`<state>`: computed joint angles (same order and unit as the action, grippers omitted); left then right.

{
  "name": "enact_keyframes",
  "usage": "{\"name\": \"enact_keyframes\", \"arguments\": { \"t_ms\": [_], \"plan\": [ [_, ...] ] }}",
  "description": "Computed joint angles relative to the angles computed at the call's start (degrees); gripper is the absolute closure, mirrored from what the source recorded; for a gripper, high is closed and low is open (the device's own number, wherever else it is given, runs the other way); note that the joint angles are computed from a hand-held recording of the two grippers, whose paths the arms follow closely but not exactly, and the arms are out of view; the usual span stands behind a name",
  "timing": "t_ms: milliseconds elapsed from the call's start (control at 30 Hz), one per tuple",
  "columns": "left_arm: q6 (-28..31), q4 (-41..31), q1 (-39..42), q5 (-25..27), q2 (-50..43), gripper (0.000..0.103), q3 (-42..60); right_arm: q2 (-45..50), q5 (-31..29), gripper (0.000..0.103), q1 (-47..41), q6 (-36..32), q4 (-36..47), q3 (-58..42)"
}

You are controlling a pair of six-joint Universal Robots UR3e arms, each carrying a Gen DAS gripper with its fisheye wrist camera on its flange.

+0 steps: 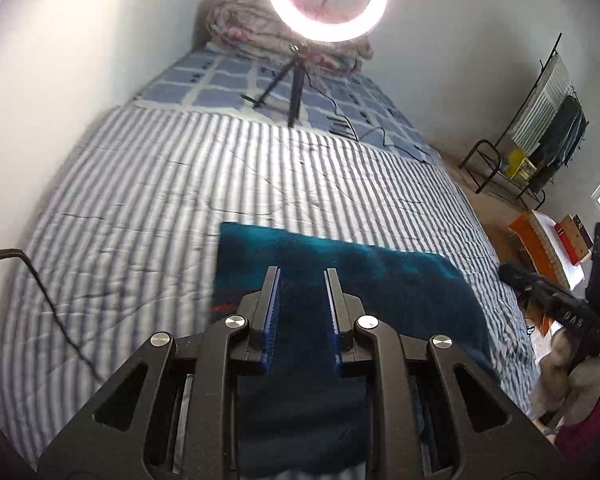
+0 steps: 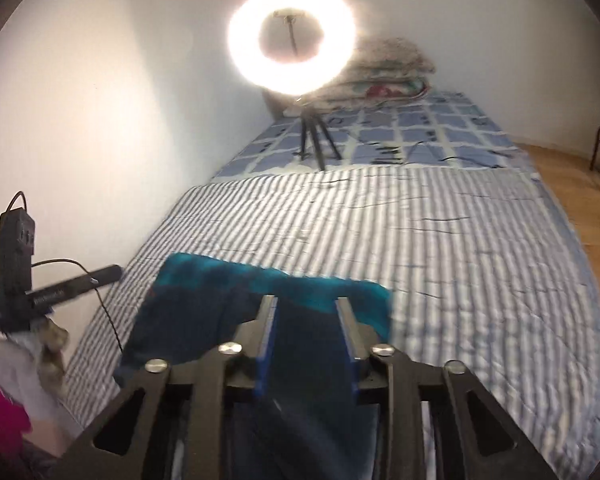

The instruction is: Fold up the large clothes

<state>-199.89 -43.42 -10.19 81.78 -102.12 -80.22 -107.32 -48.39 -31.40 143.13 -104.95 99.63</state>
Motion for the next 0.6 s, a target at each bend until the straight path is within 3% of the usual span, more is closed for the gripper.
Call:
{"name": "enact_keyframes", "arguments": {
  "t_ms": [133, 267, 367, 433, 533, 600],
  "plan": [
    [-0.9, -3.0, -1.5, 0.2, -10.2, 0.085, 11.3, 10.7, -3.0, 0.087, 9.0, 7.5, -8.5, -3.3],
    [-1.6, -4.3, -1.3, 1.1, -17.0, 0.085, 16.6, 15.4, -6.7, 0.087, 13.5, 8.1, -13.8, -2.7],
    [-1.0, -3.5, -0.5, 0.5, -20.5, 0.084, 14.6, 20.2, -9.9, 0.092, 15.6, 8.8, -17.6, -2.3],
    [-0.7, -0.6, 0.6, -1.7, -20.8, 0.084, 10.7, 23.4, -16.9, 0.099, 18.7, 7.5, -20.1, -2.0],
    [-0.3, -1.3, 1.1, -2.7, -21.4, 0.084, 11.6, 24.4, -21.0, 0.1, 21.0, 6.8, -27.0, 2.5],
    [-0.9, -0.5, 1.3, -3.2, -20.1, 0.084, 10.4, 24.1, -22.2, 0.1, 21.7, 7.0, -26.3, 1.6]
  ]
}}
